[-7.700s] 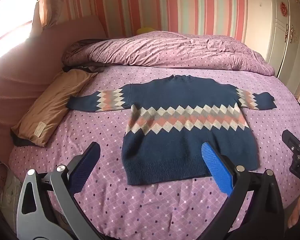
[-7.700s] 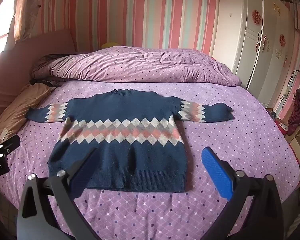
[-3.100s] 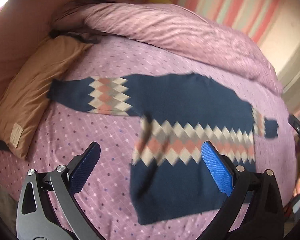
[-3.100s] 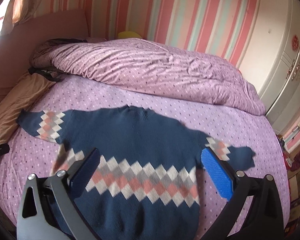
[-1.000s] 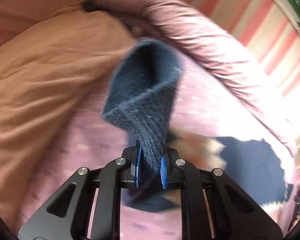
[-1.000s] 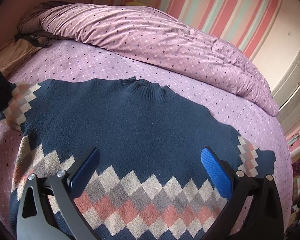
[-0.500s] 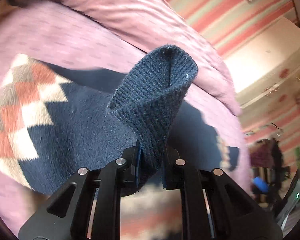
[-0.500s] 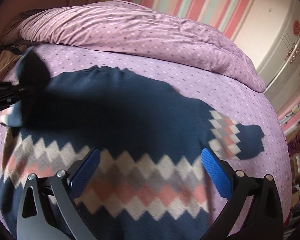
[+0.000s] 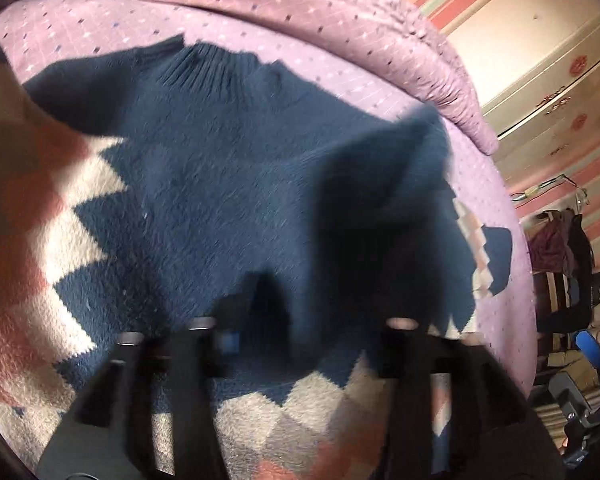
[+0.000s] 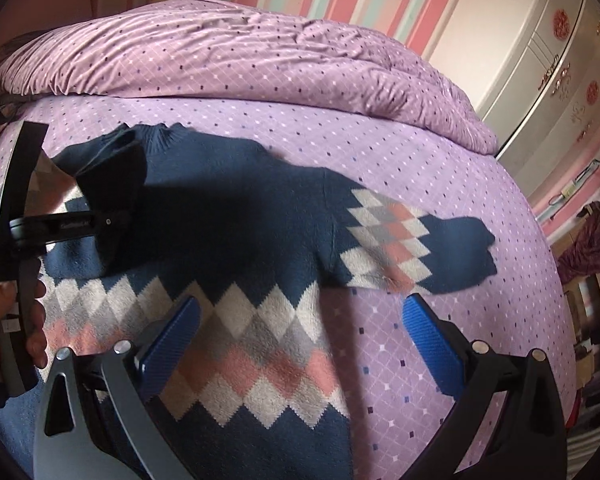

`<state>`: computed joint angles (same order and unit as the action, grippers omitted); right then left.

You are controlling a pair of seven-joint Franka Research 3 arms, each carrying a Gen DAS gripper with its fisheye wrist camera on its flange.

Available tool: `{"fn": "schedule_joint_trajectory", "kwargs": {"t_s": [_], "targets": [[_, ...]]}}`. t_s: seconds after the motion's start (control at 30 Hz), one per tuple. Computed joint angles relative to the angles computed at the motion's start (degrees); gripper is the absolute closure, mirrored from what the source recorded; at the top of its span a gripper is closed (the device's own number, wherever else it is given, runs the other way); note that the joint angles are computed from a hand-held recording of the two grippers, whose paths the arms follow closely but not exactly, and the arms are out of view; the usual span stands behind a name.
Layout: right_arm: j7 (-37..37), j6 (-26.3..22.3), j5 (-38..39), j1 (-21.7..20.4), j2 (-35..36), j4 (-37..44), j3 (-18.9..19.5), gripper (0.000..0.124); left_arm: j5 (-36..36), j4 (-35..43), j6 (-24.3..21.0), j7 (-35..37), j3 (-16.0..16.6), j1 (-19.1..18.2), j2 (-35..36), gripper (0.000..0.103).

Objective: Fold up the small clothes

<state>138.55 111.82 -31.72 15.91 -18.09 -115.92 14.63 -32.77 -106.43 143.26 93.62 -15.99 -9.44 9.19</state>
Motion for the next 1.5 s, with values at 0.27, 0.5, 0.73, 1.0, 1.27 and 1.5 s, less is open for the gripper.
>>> {"fn": "schedule_joint_trajectory", "kwargs": {"t_s": [0.27,0.5,0.73,1.0,1.27,1.5], "targets": [[0.2,3.6,1.4,-0.4,-0.1,-1.9,-1.0,0.023,7.5,-7.2,2.1,-1.2,1.9,-1.0,-6.9,0.012],[-0.4,14.5,5.8,-0.4,5.7,-1.4,-3.2,0.023,17.5,-14.0,0.3,-5.2,5.9,-0.3,-16.1,0.006],[-4.1,22.4,12.9,1.1,13.6,1.8,-6.2,0.027,24.3,-16.3,-1.7,-8.6,8.7,1.0,-20.8,0.004],[-9.3,22.6,24.4,2.2,18.9,4.5,-8.9,0.071,27.1,-17.3,-2.4,-11.4,9.8,1.9,-22.2,0.003],[-11.0,23.1,26.3,3.5,21.8,7.1,-9.5,0.087,28.5,-16.8,-3.6,-13.5,9.8,2.6,-21.7,0.003],[-12.4,20.7,19.4,5.3,22.1,8.1,-9.4,0.106,30.2,-16.4,-4.2,-15.7,9.8,3.4,-21.5,0.003]]}}
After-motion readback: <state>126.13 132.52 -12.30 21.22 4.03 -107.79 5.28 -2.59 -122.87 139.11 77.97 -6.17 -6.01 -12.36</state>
